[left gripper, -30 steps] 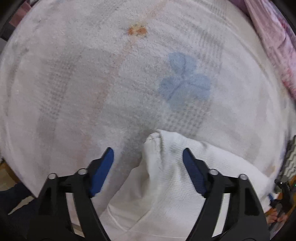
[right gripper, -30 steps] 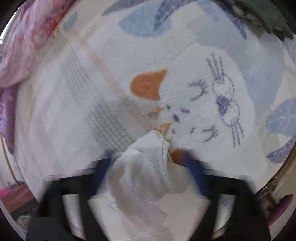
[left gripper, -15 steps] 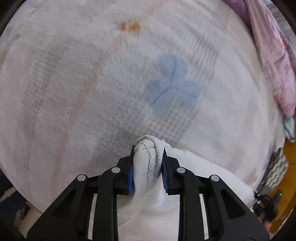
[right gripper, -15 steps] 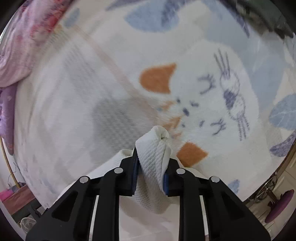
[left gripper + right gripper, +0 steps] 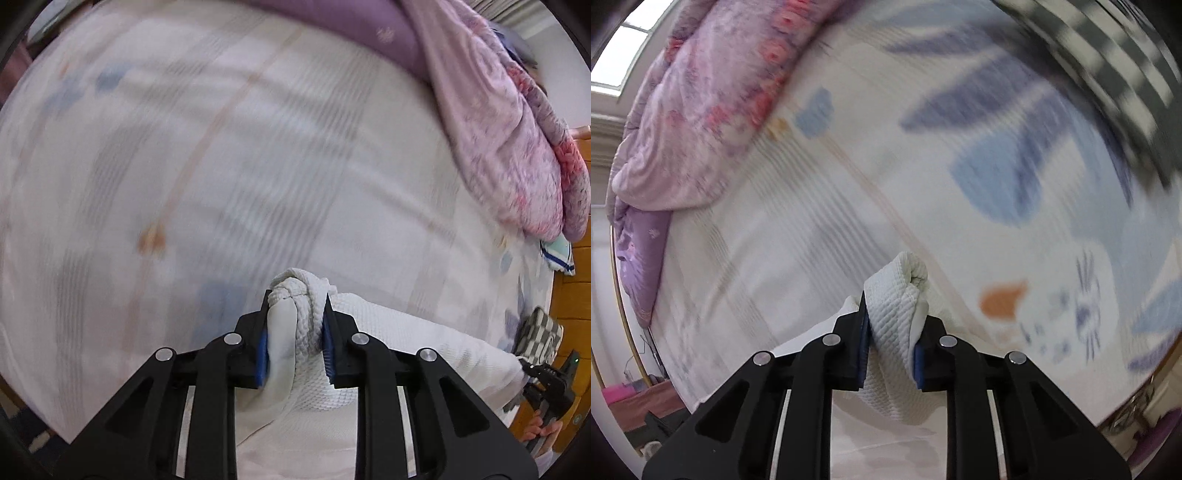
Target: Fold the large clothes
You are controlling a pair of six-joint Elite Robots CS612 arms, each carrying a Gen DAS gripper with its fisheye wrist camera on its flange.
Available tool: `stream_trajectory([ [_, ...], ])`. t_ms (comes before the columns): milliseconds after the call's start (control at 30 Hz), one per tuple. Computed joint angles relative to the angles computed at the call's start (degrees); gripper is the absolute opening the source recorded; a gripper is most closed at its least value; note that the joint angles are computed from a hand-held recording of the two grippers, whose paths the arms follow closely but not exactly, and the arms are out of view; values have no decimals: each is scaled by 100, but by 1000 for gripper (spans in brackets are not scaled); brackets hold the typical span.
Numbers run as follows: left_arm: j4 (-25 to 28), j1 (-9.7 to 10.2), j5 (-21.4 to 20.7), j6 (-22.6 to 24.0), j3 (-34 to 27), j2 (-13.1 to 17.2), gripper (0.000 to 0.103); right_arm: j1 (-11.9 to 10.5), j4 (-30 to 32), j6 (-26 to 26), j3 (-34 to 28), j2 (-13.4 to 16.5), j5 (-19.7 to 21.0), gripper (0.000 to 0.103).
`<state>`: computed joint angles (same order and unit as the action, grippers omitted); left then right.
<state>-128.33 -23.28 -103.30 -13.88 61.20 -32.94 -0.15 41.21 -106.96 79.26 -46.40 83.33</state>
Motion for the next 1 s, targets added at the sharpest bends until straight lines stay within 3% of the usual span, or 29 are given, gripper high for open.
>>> stream_trajectory([
  [200,628,-218,645,0,-1155,773,25,-196,784,-807,-911,839,-124,18],
  [267,757,-259,883,-22,-1247,878,34,-191,1089,-1163,-1150,1088,-116,25],
  [300,818,-277,1018,11,-1252,888,36,-179,1235,-1222,-1212,1139,-62,41],
  [333,948,-306,1233,66,-1262,880,54,-157,1307,-1190,-1201,1123,37,66],
  [367,1089,-322,1400,112,-1255,850,75,-157,1307,-1190,-1201,1123,37,78],
  [400,1066,-318,1412,156,-1187,803,76,-115,1170,-1139,-1055,987,213,91],
  [500,707,-281,1455,321,-609,445,76,10,1014,-1221,-687,653,438,92],
  [667,520,-177,1467,-108,675,-285,79,492,1231,-791,-73,290,771,92],
  [767,811,-138,1153,-359,1232,-516,79,801,1268,-131,357,216,297,92],
  [867,1011,-117,803,-582,1545,-527,73,920,805,515,684,199,-374,90],
  [900,968,-104,666,-653,1617,-504,67,954,433,847,825,168,-618,80],
  [967,522,-29,153,-847,1803,-479,28,970,-168,1164,983,132,-923,57],
  [1000,365,-7,80,-1009,1863,-497,19,986,-426,1273,1014,140,-971,16],
])
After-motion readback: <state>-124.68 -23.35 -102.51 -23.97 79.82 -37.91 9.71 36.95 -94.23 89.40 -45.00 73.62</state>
